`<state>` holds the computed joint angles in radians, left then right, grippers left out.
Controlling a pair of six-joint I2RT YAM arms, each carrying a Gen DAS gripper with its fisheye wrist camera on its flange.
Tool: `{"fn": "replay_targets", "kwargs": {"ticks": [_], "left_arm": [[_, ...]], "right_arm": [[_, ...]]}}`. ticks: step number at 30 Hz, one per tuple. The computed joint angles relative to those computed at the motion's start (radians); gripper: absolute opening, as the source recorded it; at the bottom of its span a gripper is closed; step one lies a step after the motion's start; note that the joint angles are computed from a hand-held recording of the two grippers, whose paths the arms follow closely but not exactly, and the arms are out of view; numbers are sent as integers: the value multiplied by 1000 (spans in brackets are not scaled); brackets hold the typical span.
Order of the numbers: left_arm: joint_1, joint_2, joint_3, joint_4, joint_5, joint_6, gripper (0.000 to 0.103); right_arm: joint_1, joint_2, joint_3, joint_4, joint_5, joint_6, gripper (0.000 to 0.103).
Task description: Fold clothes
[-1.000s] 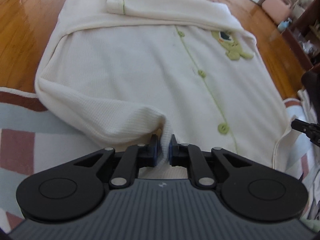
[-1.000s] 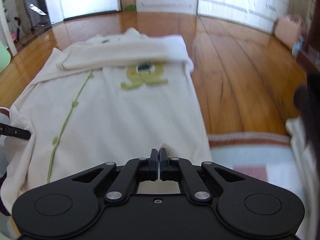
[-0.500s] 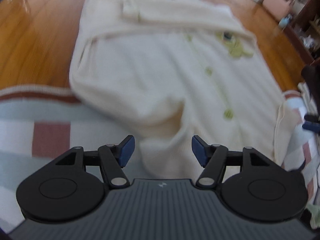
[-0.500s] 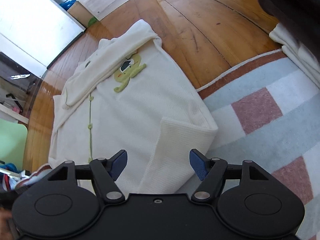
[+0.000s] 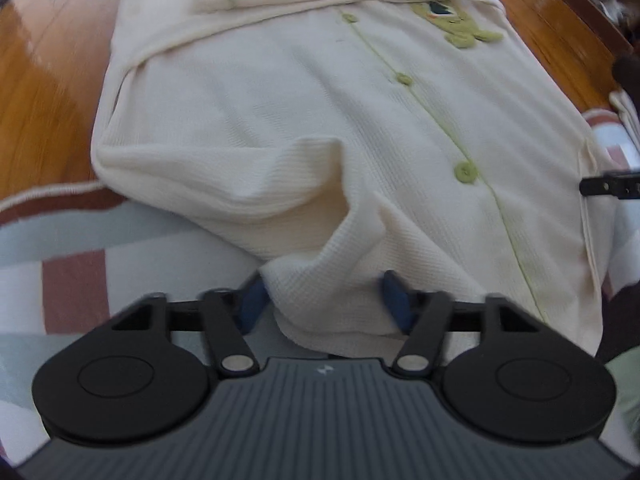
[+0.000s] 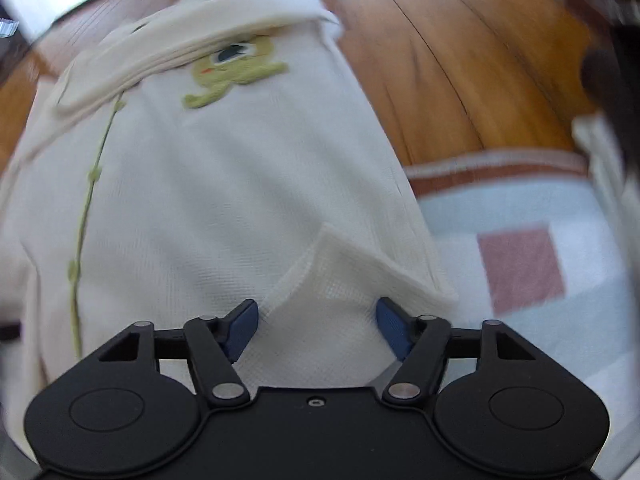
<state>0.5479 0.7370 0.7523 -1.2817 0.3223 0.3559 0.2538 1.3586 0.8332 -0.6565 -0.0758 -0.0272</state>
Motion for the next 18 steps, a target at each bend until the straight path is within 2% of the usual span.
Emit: {"fn": "replay_targets", "kwargs": {"ticks": [1, 2, 4, 7, 9, 11, 13, 14, 16, 17, 18], "left_arm": [[36, -1, 11, -27, 55, 30, 10], [75, -9, 21, -50, 104, 65, 9], [125, -47, 46, -66, 154, 119, 9], [147, -57, 68, -35, 231, 100, 9], [121, -31, 63, 0, 268, 40, 9], [87, -10, 49, 39, 288, -24, 9], [34, 5, 11, 80, 261, -89, 10], [9, 14, -7, 100, 249, -120, 10], [17, 36, -28, 108, 263, -131, 11], [31, 41, -34, 108, 277, -131, 12], [45, 42, -39, 106, 292, -128, 12]], "right_arm": [[7, -19, -14, 7, 1, -18, 34], [5, -39, -31, 19, -3, -32, 7], [-13, -83, -61, 30, -9, -43, 4], [-48, -225, -117, 48, -40, -90, 4], [-74, -308, -143, 57, -82, -149, 4], [-108, -314, -137, 42, -141, -184, 5], [-134, -269, -114, 17, -172, -172, 10], [-142, -246, -106, 13, -170, -142, 14], [-153, -207, -92, 8, -171, -87, 31], [-155, -198, -91, 10, -177, -67, 34], [-156, -189, -90, 12, -182, -47, 42]]}}
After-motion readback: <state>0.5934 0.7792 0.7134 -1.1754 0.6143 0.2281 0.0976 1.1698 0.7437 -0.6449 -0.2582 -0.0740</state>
